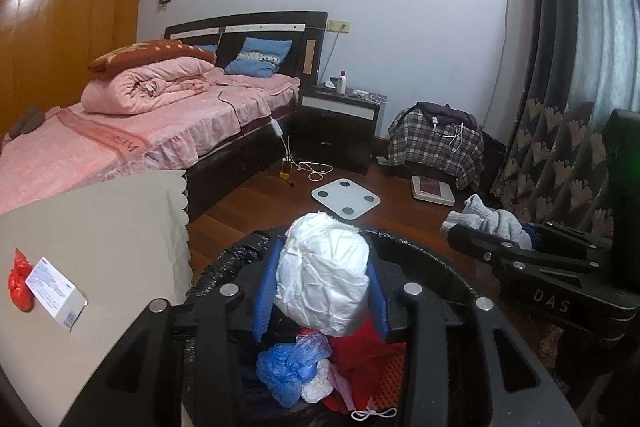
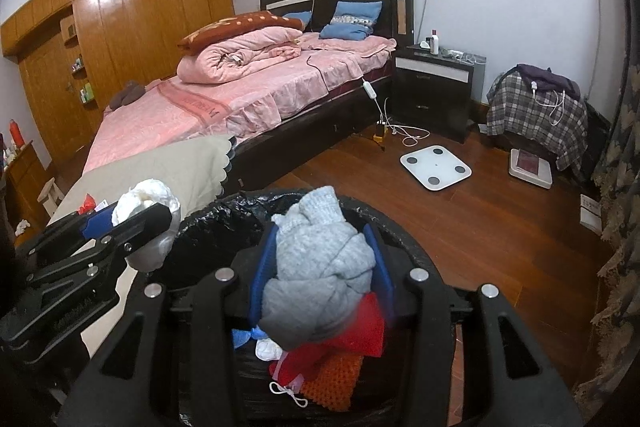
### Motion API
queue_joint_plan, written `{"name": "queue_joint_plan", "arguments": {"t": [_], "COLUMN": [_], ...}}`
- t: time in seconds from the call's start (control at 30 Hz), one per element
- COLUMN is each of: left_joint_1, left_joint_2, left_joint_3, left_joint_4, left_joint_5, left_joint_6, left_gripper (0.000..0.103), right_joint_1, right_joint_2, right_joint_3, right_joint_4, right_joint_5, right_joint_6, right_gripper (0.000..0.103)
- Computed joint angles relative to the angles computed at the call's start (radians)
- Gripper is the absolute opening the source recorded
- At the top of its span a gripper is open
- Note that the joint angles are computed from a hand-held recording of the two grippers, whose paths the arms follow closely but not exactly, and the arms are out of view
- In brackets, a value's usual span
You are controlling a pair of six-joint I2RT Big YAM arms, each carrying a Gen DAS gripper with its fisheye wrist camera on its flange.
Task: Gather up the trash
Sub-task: 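Move both grippers back over the table toward the red bag and white box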
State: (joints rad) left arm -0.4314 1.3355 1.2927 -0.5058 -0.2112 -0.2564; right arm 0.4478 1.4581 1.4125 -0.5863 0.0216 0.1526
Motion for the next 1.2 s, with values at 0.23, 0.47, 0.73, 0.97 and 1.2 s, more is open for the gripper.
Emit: {"name": "queue_joint_plan", "arguments": {"t": [0.23, 0.47, 0.73, 0.97, 1.2], "left_joint_1": [0.014, 0.03, 0.087, 0.176, 0.336], "left_joint_2": [-0.005, -0.064, -0.203, -0.328, -0.423], "left_joint_3": [-0.01, -0.043, -0.113, -0.194, -0.268], "left_joint_4": [0.009, 0.004, -0.056, -0.114, -0.143], "left_joint_5": [0.028, -0.024, -0.102, -0.139, -0.115], "left_joint_6": [-0.014, -0.01, -0.003, -0.007, -0.007], "left_gripper": [0.069, 0.088, 0.094, 0.095, 0.095], "right_joint_1": [-0.004, 0.003, 0.054, 0.148, 0.244], "right_joint_2": [0.008, -0.027, -0.042, 0.013, 0.119], "right_joint_3": [-0.01, -0.045, -0.032, 0.032, 0.155], "right_joint_4": [0.015, 0.046, 0.041, 0.021, -0.003], "right_joint_5": [0.023, 0.078, 0.069, 0.052, 0.041], "right_joint_6": [-0.011, 0.024, 0.017, 0.022, -0.001], "right_gripper": [0.073, 0.096, 0.096, 0.096, 0.096]}}
